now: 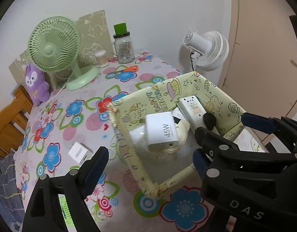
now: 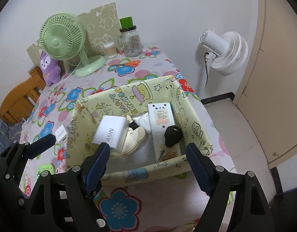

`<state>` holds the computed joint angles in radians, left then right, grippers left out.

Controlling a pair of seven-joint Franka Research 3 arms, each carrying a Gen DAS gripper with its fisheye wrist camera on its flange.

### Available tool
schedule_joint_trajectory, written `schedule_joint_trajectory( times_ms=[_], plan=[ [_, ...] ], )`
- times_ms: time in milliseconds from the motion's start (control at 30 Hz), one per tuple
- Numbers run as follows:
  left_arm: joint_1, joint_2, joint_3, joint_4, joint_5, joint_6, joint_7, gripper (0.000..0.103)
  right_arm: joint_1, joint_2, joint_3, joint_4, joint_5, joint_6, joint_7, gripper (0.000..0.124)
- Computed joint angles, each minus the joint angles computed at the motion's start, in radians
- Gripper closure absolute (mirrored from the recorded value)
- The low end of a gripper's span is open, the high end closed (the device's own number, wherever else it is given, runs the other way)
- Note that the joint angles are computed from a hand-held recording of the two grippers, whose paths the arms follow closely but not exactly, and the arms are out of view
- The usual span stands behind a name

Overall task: Organize rigid objects
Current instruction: 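Withdraw both tools from the box toward the green speaker and small charger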

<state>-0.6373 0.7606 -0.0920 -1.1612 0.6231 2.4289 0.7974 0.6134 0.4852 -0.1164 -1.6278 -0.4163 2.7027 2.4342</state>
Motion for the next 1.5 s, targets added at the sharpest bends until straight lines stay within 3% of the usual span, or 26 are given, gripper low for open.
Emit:
schedule_joint_trajectory(
  times_ms=[267,867,1500],
  plan=[
    [0.022,-0.112,0.008,-0.172,0.049,0.074,-0.087,0.011,0.063,-0.012,-0.028,0.009,-0.093,-0.029,0.095,0.039],
    [0.107,-0.295,-0.009,-0.434,0.165,0.185,-0.235,0.007,0.108,0.041,0.007,0.149,-0.202,-0.136,0.164,0.037],
    [0.192,-0.428,-0.031,-0.627,0.285,0.188,-0.419,0.001,0.157,0.165,0.004,0.315,-0.128,-0.112,0.043,0.035]
  ],
)
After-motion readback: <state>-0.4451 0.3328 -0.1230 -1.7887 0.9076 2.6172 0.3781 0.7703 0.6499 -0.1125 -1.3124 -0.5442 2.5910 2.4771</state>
